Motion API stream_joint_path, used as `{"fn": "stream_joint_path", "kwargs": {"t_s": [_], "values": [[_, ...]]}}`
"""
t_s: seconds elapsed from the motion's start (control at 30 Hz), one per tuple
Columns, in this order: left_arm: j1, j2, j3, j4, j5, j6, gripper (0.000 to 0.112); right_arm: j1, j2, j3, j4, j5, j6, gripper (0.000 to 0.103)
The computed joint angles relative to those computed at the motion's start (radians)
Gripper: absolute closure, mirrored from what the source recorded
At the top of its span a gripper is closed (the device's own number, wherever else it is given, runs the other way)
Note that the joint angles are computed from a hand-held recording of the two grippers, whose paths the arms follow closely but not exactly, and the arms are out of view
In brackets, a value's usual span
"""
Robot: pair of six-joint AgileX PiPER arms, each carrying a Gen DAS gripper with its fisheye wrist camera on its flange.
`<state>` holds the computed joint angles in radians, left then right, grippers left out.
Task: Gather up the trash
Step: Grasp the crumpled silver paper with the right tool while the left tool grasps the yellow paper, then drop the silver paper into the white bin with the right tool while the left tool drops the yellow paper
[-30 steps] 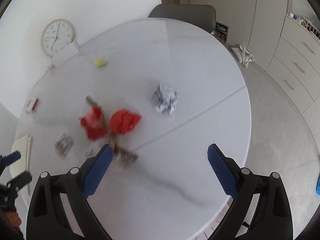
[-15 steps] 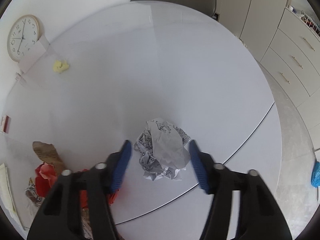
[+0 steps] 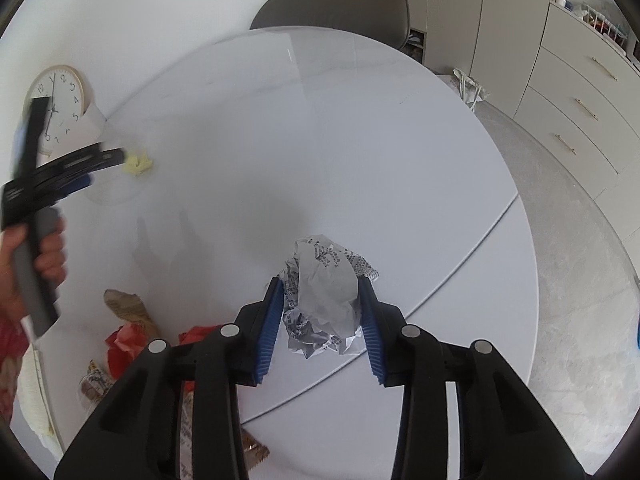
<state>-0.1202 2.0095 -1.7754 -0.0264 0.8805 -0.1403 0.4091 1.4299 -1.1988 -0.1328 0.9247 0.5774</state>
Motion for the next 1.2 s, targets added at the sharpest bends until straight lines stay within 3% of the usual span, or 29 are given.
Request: {"fn": "stream_joint_path", "kwargs": {"t_s": [0.23, 0.33, 0.37, 0.7, 0.93, 1.07, 1.2], "values": [[-0.007, 0.181, -0.198, 0.041, 0.049, -0.053, 0.04, -0.023, -0.043, -0.006, 0.04, 0.027, -0.016, 0.065], [-0.005, 0.218, -0.24, 0.034, 0.066, -0.043, 0.053, -0.026, -0.041, -0.013, 0.037, 0.024, -0.013, 0.064], [-0.005, 0.22, -0.236, 0.03, 0.062, -0.042, 0.057, -0.035, -0.039, -0.015, 0.043, 0.021, -0.021, 0.064], [-0.016, 0.168, -0.151, 0.042, 0.002, -0.009, 0.063, -0.02, -0.086, 0.01, 0.026, 0.035, 0.011, 0.064], [-0.058, -0.107, 0.057, 0.039, -0.001, 0.026, 0.063, -0.011, -0.171, 0.03, 0.031, 0.074, 0.004, 0.064], [-0.131, -0.341, 0.184, 0.043, 0.085, -0.012, 0.062, 0.003, -0.282, 0.04, 0.048, 0.149, -0.034, 0.064], [-0.308, -0.57, 0.285, 0.141, 0.202, -0.178, 0.062, 0.038, -0.43, 0.05, 0.029, 0.273, -0.069, 0.064]]}}
